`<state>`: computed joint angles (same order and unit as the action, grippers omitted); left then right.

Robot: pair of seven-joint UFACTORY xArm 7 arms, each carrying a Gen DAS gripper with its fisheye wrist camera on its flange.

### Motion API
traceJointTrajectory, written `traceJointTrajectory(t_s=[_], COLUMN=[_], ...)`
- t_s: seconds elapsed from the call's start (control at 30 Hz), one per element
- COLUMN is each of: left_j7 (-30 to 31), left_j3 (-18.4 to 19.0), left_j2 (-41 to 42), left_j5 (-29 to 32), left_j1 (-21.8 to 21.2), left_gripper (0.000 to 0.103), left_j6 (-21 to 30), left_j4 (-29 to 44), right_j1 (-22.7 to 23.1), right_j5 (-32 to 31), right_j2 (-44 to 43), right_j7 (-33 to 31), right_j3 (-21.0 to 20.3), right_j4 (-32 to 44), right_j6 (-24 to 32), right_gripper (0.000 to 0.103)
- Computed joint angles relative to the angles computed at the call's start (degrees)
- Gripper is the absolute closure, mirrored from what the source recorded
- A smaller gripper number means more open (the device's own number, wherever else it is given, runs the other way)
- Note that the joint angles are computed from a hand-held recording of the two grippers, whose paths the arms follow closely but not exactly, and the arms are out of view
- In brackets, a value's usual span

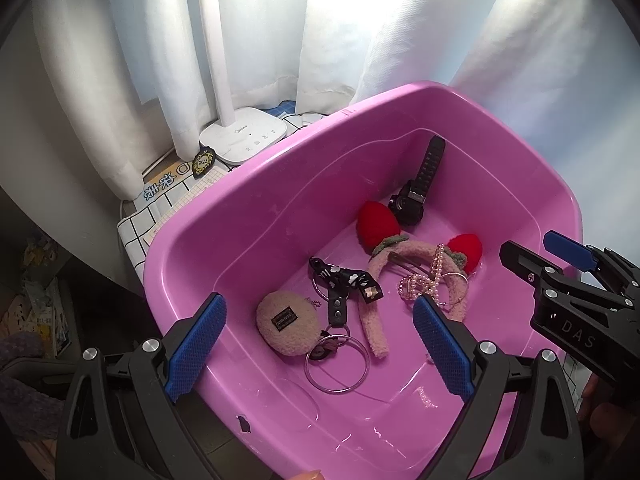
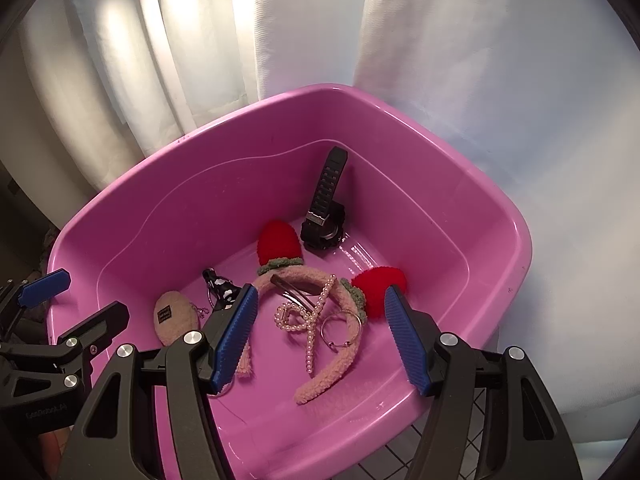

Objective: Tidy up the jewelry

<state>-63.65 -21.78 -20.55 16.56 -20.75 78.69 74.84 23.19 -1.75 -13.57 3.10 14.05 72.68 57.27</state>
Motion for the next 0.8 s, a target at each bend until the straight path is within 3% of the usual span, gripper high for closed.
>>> traceJointTrajectory(t_s=[0.8], left_j7=[0.0], left_j3=[0.09], left_j2=[-0.25], left_j5=[-0.81], left_j1=[-0.32], left_gripper=[0.01], left_j6=[-0.11], left_j4=[-0.05], right_j1=[-0.12], right_j5=[-0.06], right_j2=[-0.52], right_j7=[-0.05], right_j3=[0.05], right_j4=[-0.35], right_j6=[0.02], right_gripper=[0.04])
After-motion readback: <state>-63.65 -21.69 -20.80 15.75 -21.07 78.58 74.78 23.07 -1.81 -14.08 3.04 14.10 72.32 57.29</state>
